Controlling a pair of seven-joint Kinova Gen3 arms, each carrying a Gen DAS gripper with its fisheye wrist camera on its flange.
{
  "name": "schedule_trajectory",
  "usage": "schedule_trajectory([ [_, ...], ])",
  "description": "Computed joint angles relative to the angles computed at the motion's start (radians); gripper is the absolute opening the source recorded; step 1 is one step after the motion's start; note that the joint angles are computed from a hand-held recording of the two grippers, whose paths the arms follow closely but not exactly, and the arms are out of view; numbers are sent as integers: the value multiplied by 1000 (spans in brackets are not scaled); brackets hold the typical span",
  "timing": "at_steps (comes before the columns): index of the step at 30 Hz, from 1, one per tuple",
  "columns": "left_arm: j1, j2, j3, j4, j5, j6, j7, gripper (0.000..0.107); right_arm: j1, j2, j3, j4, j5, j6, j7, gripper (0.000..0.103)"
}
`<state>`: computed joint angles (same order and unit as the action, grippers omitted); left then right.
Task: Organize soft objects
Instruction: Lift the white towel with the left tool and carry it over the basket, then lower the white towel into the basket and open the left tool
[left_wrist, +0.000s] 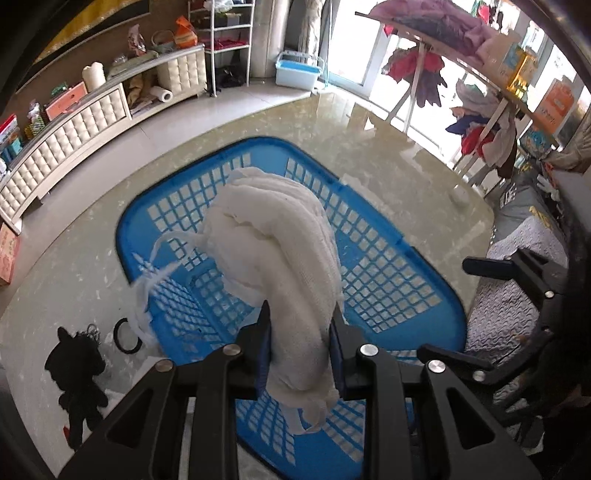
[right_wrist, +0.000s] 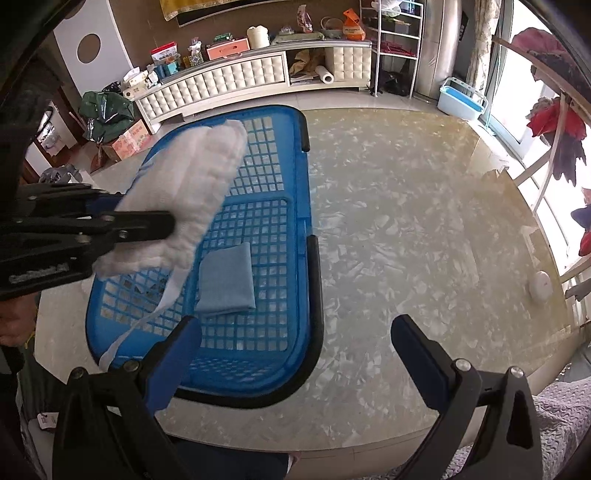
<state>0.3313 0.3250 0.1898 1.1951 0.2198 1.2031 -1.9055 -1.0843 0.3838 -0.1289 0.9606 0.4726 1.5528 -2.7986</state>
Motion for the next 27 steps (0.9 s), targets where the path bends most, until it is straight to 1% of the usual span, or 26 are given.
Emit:
schedule_trajectory([
  [6, 33, 55, 0, -37, -48, -4, -17, 25, 21, 7, 1, 7, -22, -17, 7, 103],
  [12, 64, 100, -10, -85, -96, 17, -8, 24, 30, 11, 1, 10, -39, -30, 7, 103],
  [16, 77, 118, -17, -98, -116, 20, 2, 25, 38, 6, 2, 18, -46, -38, 8, 103],
  [19, 97, 146, -22, -137, -150, 49, 2, 25, 45, 1, 1, 29, -50, -46, 5, 103],
  [24, 111, 164, -27, -162, -167, 66, 3, 25, 58, -3, -3, 46, -58, -59, 7, 103],
  [27, 116, 162, -28, -166, -173, 69, 2, 28, 65, -4, -4, 54, -61, -67, 4, 103],
])
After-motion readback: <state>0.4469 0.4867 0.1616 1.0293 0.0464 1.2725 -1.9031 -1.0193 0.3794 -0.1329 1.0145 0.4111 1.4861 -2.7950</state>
